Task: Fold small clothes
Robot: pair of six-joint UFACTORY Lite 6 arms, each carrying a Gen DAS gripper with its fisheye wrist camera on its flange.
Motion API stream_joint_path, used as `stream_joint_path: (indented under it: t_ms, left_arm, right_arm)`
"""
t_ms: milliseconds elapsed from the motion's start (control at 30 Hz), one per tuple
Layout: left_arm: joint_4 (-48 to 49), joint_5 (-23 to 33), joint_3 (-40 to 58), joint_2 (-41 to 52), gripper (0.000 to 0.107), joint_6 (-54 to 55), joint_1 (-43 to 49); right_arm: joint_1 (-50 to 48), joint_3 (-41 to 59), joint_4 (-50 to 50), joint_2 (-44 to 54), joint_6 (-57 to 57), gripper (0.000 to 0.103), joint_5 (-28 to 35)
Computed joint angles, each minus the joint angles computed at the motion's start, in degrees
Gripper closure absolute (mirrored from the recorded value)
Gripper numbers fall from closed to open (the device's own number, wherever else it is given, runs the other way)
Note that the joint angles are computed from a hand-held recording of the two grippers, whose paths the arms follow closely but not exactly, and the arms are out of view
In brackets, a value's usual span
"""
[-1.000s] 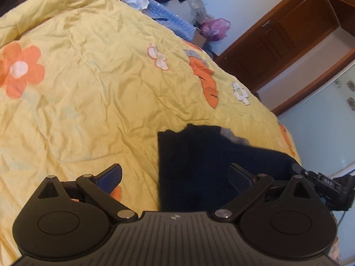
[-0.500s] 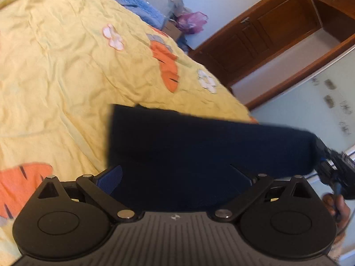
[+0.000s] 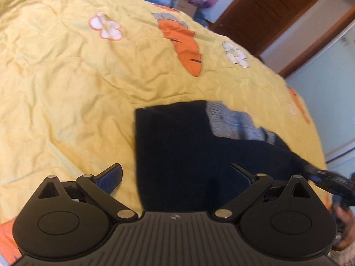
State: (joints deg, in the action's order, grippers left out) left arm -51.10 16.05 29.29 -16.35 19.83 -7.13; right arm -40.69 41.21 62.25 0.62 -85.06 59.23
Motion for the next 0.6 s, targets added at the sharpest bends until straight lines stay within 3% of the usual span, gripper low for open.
stream_joint_path:
  t_ms: [33,67,200,267,400,600]
  left_arm:
    - [0.80,1.05,-0.34,-1.12,0.022,-1.36,0.55]
    - [-0.44,2.41,-0.44,-1.43,0.043,-0.31,1.40]
    - [5.94,2.03,-0.79,-1.32,0.065,-6.84,-1.00]
    - [8.55,-0.15,-0.64,0.56,0.089,-10.19,-3.56]
    - [10.91,-2.68,-0.45,1.86,0.094,-8.68,-3.40]
    - [12.60,4.57,-0.18,-2.41,0.102,1.63,10.58]
  right_arm:
    - [-1.79,-0.22,0.15,-0.14,-1.45,0.000,2.71]
    - [-3.62,-1.02,0.36,-1.23,-3.38,0.001,5.48]
    - [-8.15,-1.82,-2.92,-5.23,-5.30,0.000,11.62]
    - [-7.79,-3.59,-4.12,-7.29,-6.33,0.000,12.18]
    - [-8.37,-4.67,-3.50,-8.35,-7.36,0.000,9.53]
    - [-11.10,-0.07,-2.66,-3.38,-7.35,0.001,12.17]
